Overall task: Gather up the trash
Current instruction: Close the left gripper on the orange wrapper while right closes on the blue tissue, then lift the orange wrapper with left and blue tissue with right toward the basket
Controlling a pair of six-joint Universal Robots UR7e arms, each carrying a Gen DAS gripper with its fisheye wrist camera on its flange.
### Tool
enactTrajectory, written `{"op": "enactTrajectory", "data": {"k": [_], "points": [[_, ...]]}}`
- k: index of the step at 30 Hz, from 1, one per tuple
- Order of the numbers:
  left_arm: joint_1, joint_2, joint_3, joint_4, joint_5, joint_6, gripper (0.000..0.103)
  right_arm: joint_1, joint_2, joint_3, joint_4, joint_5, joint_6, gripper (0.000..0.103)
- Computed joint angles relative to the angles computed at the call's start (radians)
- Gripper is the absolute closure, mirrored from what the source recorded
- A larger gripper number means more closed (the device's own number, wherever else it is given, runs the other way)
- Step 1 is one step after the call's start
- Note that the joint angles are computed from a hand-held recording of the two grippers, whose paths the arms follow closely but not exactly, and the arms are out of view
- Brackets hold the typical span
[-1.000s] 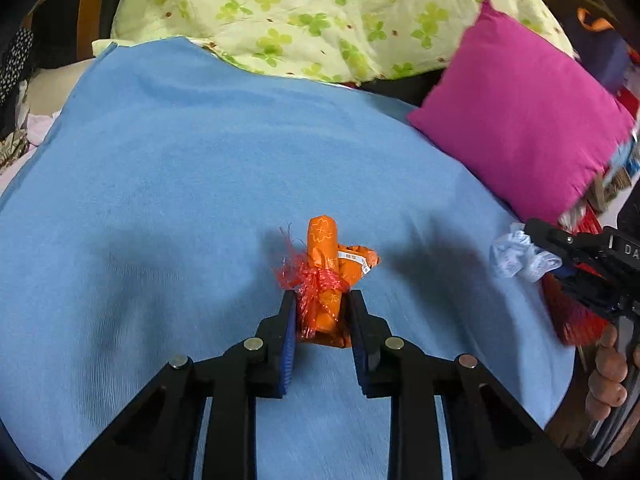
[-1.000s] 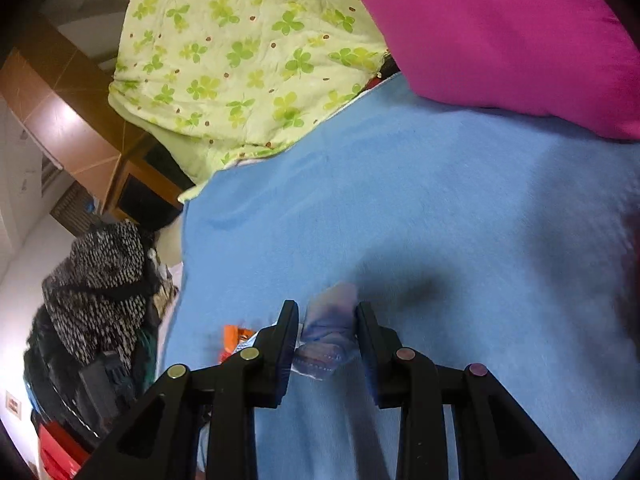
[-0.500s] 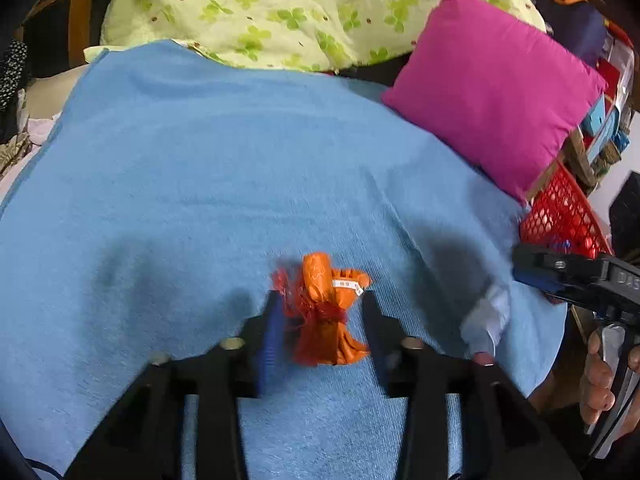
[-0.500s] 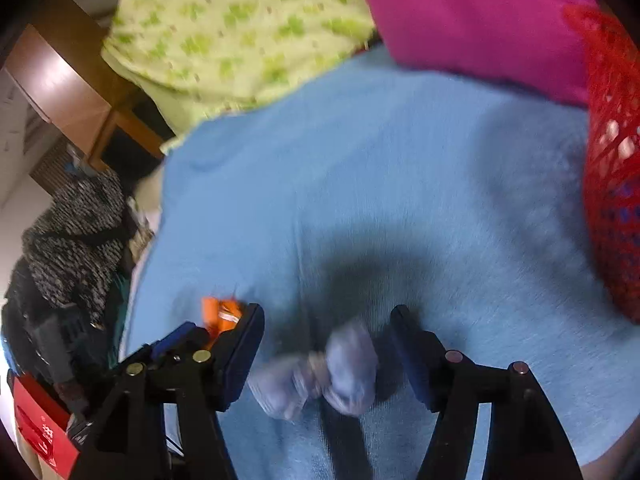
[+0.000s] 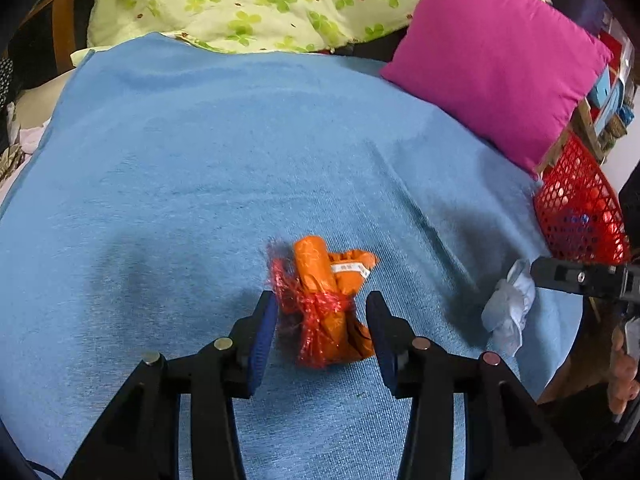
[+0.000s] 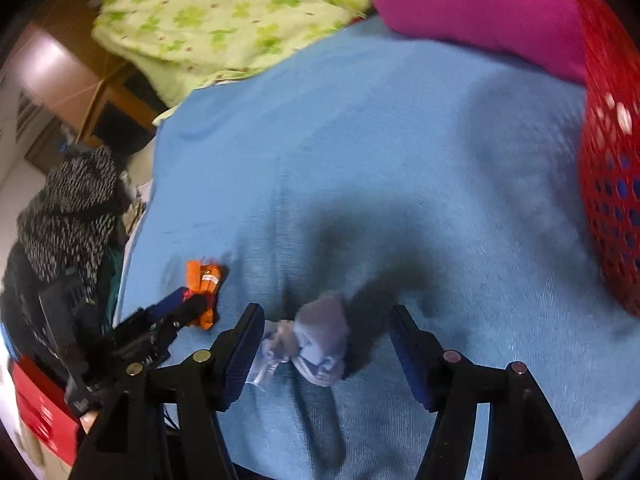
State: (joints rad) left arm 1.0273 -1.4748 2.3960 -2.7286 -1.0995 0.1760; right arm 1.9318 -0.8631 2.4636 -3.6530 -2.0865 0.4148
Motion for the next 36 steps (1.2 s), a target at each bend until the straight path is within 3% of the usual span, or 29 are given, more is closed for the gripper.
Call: {"op": "enactTrajectory", "data": {"k": [3,5,6,7,8,11,14,20,26,36], "points": [[0.005,0.024,-0.002,-0.006,0.003,-0.015,0.056,-0.043,-0.009,0.018,-0.032,0.083,0.014,0.036],[0.007,0.043,-0.007,-0.022,0.005,-0.026,0.057,-0.053,0.002,0.019,-0.047,0.111,0.019,0.044],[0.008,0.046,-0.007,-0.029,0.006,-0.027,0.059,-0.056,0.011,0.013,-0.044,0.116,0.021,0.053],[0.008,0.047,-0.007,-0.034,0.003,-0.029,0.065,-0.054,0.023,0.001,-0.036,0.111,0.026,0.064],[0.008,0.048,-0.008,-0.04,-0.004,-0.032,0.073,-0.05,0.036,-0.011,-0.028,0.1,0.029,0.064],[-0.003,0.053,0.004,-0.078,-0.003,-0.034,0.074,-0.008,0.072,-0.049,-0.025,0.028,0.009,0.073],[-0.008,0.043,0.013,-0.123,-0.008,-0.021,0.075,0.054,0.108,-0.076,-0.101,-0.053,-0.059,0.074],[-0.025,-0.012,0.033,-0.168,-0.042,0.015,0.075,0.12,0.151,-0.086,-0.312,-0.116,-0.164,0.074],[-0.066,-0.04,0.056,-0.208,-0.015,0.024,0.075,0.165,0.16,-0.104,-0.387,-0.175,-0.227,0.074],[-0.189,-0.103,0.118,-0.237,0.153,0.026,0.075,0.204,0.163,-0.113,-0.421,-0.229,-0.264,0.074]]}}
